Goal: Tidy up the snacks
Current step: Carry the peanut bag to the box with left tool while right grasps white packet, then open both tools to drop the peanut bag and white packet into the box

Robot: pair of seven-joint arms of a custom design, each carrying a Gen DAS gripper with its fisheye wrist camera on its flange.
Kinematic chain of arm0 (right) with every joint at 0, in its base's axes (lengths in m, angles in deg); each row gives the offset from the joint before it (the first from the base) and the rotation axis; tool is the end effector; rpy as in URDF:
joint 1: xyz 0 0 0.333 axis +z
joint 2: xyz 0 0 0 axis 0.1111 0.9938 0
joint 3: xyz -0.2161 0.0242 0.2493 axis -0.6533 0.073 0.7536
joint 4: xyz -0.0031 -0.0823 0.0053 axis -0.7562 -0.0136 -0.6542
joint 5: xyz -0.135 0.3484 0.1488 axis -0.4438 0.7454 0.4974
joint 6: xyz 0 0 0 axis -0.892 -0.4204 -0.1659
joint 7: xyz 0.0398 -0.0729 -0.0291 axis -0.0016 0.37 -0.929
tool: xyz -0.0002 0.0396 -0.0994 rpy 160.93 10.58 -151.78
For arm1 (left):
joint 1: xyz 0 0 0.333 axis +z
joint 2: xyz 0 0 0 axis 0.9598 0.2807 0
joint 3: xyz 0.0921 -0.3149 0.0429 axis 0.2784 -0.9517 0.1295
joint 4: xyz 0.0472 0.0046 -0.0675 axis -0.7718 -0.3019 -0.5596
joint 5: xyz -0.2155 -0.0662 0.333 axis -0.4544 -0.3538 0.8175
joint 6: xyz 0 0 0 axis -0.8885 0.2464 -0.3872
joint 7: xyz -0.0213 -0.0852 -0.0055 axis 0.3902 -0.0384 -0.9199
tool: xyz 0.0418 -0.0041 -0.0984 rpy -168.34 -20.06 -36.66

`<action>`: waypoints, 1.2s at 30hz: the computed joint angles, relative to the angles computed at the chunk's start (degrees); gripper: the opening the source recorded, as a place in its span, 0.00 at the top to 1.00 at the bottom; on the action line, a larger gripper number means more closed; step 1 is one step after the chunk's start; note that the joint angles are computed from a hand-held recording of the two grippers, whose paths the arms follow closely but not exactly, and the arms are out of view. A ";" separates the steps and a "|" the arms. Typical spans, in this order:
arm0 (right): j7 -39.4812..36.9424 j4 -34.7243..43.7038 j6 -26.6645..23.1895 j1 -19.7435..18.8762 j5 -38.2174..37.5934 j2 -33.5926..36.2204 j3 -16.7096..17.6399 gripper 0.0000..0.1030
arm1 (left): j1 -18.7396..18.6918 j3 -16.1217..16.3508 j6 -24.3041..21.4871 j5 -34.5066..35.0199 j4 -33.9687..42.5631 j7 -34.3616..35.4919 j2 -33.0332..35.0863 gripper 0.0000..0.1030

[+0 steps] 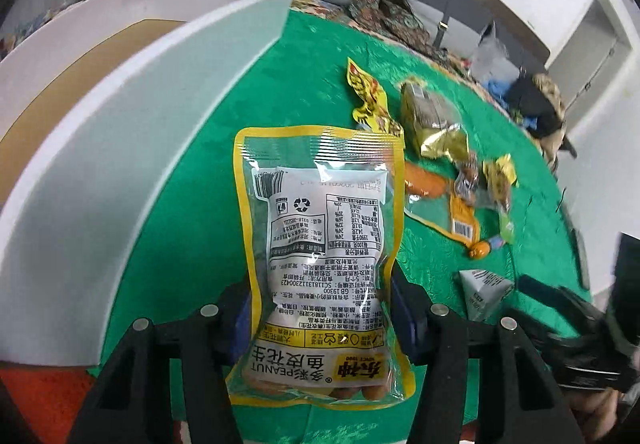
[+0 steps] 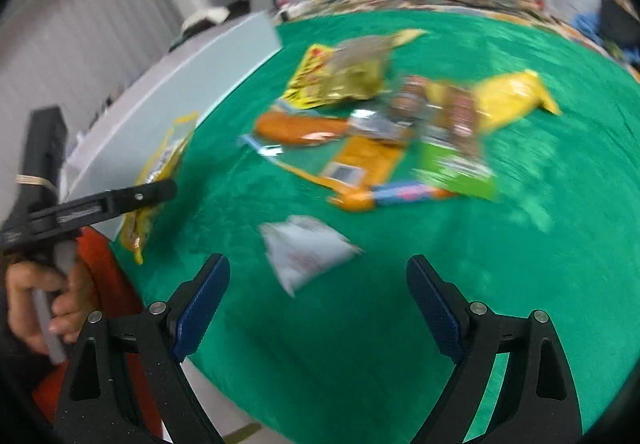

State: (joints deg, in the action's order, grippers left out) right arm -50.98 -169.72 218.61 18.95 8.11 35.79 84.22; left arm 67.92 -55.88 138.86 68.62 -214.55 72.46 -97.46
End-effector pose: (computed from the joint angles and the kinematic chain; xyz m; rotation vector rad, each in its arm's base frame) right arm 0.5379 0.1204 0.4701 -2.1848 1.1224 -0.0394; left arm 0.4156 -0.2527 0.4389 -2.3343 1.3691 -0.8659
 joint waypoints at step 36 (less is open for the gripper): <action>28.82 36.01 -10.45 10.46 -8.76 17.86 10.72 0.31 | 10.19 3.50 -22.95 -14.85 -11.67 14.59 -26.99 0.17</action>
